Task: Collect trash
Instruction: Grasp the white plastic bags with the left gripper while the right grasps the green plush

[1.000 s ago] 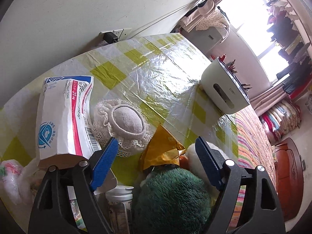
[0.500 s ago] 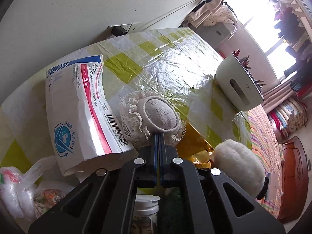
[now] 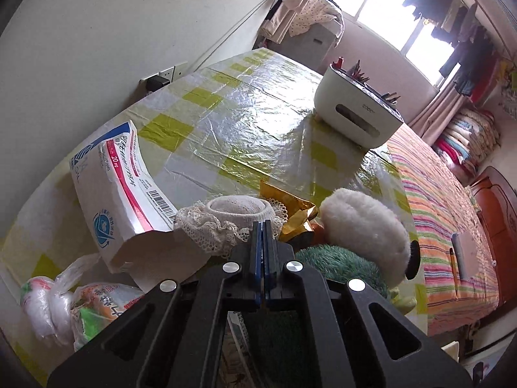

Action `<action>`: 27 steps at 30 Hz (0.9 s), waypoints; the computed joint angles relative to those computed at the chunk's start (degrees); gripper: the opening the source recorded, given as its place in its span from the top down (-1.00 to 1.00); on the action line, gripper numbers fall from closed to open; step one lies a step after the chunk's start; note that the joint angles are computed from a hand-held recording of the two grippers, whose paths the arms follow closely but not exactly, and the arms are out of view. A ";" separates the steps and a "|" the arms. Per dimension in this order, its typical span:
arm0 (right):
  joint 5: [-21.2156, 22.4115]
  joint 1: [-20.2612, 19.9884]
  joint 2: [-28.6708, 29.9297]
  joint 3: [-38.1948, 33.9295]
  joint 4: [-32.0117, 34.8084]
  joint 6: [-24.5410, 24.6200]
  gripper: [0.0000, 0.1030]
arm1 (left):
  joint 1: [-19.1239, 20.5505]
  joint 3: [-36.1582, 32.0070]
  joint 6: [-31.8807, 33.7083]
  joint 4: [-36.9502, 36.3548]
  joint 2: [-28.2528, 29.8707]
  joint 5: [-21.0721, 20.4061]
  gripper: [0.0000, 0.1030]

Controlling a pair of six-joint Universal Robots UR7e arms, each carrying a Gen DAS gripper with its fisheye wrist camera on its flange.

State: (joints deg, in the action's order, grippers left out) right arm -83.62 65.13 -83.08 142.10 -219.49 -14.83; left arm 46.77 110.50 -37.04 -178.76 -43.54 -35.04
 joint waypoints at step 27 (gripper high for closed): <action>-2.41 20.68 14.67 -10.13 19.78 -14.41 -0.68 | -3.80 13.43 11.41 24.71 -17.77 5.50 -0.55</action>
State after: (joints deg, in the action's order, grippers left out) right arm -86.03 85.81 -68.41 131.97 -199.71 -29.23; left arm 42.97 123.93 -25.63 -154.05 -61.32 -29.54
